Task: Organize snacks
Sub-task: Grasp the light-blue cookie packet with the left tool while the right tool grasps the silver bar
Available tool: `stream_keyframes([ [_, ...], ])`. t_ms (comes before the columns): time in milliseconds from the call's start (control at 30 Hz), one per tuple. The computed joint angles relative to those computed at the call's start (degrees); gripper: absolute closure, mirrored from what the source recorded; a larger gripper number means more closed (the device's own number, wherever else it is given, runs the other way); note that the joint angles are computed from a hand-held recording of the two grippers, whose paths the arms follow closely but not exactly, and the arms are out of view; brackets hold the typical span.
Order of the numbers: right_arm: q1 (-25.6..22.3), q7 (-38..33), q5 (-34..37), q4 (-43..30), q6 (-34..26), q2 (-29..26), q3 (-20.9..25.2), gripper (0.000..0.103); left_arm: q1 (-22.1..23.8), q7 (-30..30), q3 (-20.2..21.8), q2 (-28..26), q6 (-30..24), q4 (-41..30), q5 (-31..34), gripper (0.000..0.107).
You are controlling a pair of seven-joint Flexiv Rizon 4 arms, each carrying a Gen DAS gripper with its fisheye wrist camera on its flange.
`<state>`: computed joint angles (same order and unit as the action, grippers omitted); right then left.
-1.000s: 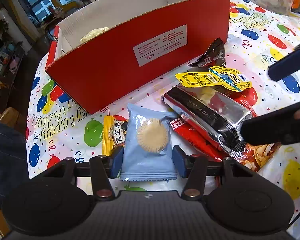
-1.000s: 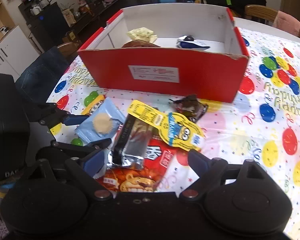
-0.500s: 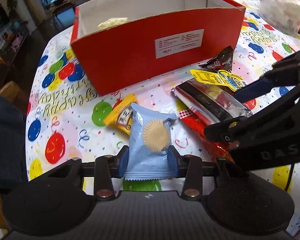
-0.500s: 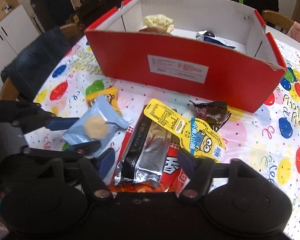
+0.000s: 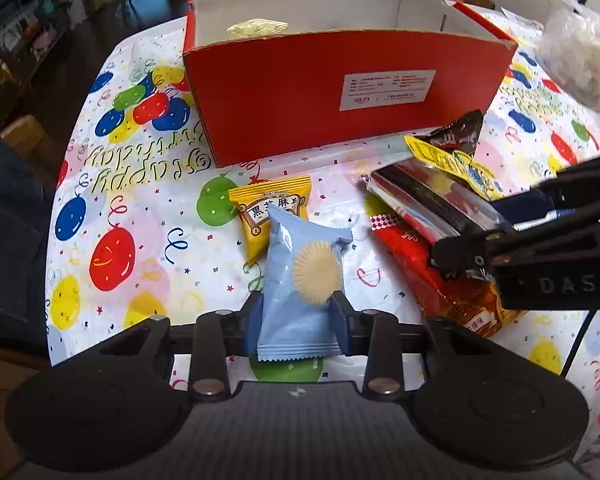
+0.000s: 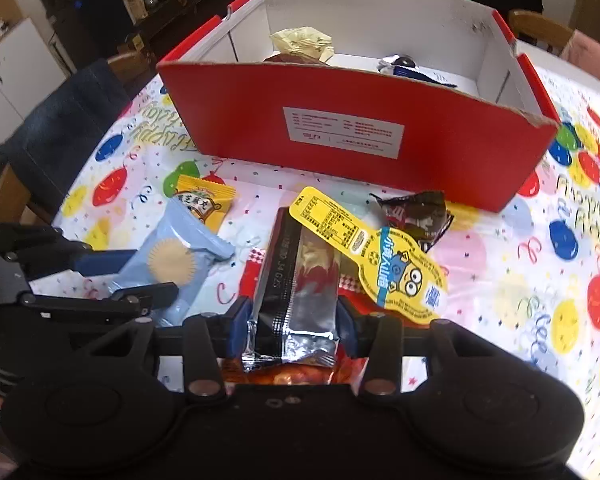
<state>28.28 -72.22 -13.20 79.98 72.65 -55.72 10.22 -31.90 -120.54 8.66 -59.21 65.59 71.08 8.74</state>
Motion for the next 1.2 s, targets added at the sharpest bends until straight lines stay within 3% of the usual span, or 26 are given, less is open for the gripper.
stream_keyframes([
  [133,-2.06,-0.66,2.34,0.81,0.15,0.99,2.94,0.060,1.75,-0.15,-2.15,0.86,1.56,2.04,-2.03,0.077],
  [233,-2.90,-1.15,3.71,1.89,1.07,1.89,4.09,0.060,3.29,0.23,-4.16,1.95,4.18,4.57,-4.21,0.087],
  [467,-3.95,-1.65,5.83,3.80,2.83,3.10,5.62,0.060,6.33,4.02,-8.50,2.57,8.46,8.22,-9.81,0.087],
  [633,-3.26,-1.20,5.66,4.96,3.90,3.65,4.79,0.060,4.20,4.45,-5.60,2.08,5.98,6.58,-10.67,0.086],
  [700,-3.09,-1.06,5.40,5.47,4.57,3.86,4.57,0.060,2.90,4.42,-3.97,1.76,5.00,5.34,-9.67,0.077],
  [767,-3.16,-0.85,5.33,5.84,4.99,4.01,4.61,0.060,1.69,4.14,-2.61,1.20,4.24,3.76,-8.39,0.046],
  [800,-3.12,-0.65,5.28,6.14,5.27,4.14,4.49,0.060,1.04,3.64,-1.83,0.93,4.33,3.13,-7.70,0.039],
  [933,-3.44,-0.25,5.06,6.60,5.60,4.34,4.58,0.060,-1.80,2.10,1.89,-1.38,-0.34,-2.62,-4.43,0.037],
  [1200,-3.52,0.65,4.37,8.20,6.59,5.13,3.88,0.060,-0.77,0.55,0.22,-4.83,-7.33,-9.76,-0.98,0.038],
])
